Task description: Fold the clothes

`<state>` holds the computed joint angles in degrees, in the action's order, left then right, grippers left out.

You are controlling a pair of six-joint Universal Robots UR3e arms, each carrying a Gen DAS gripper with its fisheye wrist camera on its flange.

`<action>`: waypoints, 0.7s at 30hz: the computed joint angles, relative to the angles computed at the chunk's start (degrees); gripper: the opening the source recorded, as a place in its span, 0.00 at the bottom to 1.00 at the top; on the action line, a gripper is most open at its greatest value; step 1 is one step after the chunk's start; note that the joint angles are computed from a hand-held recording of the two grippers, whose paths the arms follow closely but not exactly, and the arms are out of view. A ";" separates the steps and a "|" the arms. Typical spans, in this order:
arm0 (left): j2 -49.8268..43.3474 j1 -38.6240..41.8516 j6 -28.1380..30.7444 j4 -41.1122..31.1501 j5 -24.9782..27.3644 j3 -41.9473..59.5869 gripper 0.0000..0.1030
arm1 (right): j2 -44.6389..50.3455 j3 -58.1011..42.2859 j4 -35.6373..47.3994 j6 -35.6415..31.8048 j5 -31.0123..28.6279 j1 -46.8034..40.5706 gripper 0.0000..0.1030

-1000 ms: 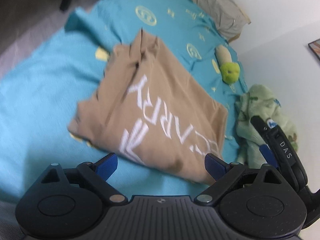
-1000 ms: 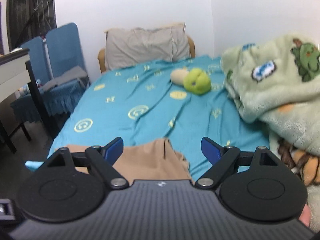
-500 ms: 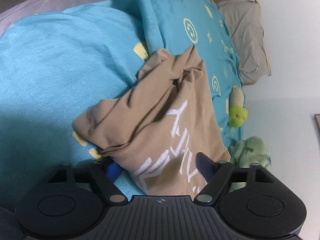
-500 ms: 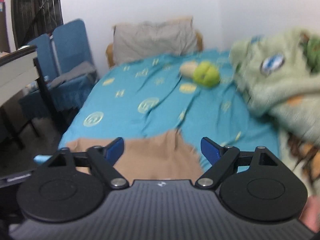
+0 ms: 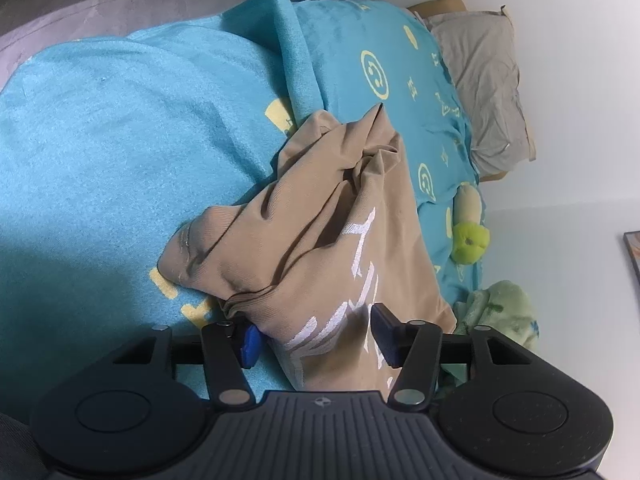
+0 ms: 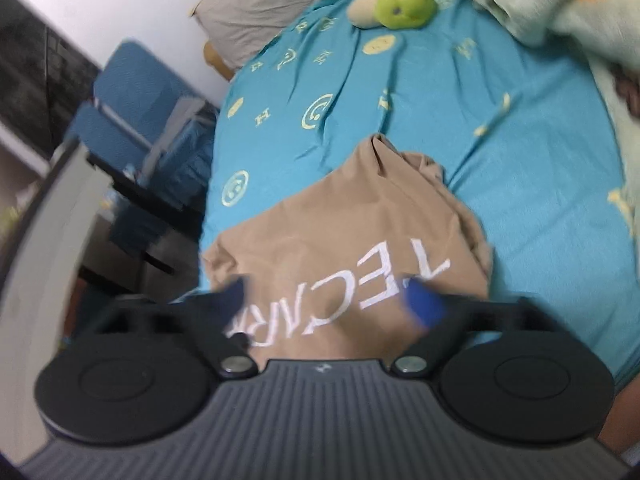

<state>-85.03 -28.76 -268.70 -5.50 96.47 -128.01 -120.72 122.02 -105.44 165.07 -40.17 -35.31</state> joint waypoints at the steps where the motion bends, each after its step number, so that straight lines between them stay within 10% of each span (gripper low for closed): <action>1: 0.07 0.11 -0.04 0.47 -0.21 -0.34 0.59 | -0.04 -0.44 3.04 -0.57 1.09 -0.98 0.95; 6: 0.28 0.29 -0.50 3.36 -0.44 -2.53 0.65 | 3.22 -3.70 16.26 -3.24 1.82 -0.89 0.95; 11: 0.63 -1.50 -1.45 2.39 2.65 -2.48 0.30 | 10.31 -2.21 17.46 1.95 2.50 1.79 0.95; 18: -4.28 -8.09 1.83 10.34 13.81 1.20 0.16 | 8.42 12.09 2.30 16.82 9.38 -3.19 0.94; 21: -5.96 -9.14 2.87 14.73 15.40 1.71 0.15 | 3.87 16.86 -7.66 23.04 9.90 -5.39 0.77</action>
<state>-90.99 -37.90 -265.83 9.23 111.87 -126.30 -116.85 138.88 -113.10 188.11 -30.27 -40.70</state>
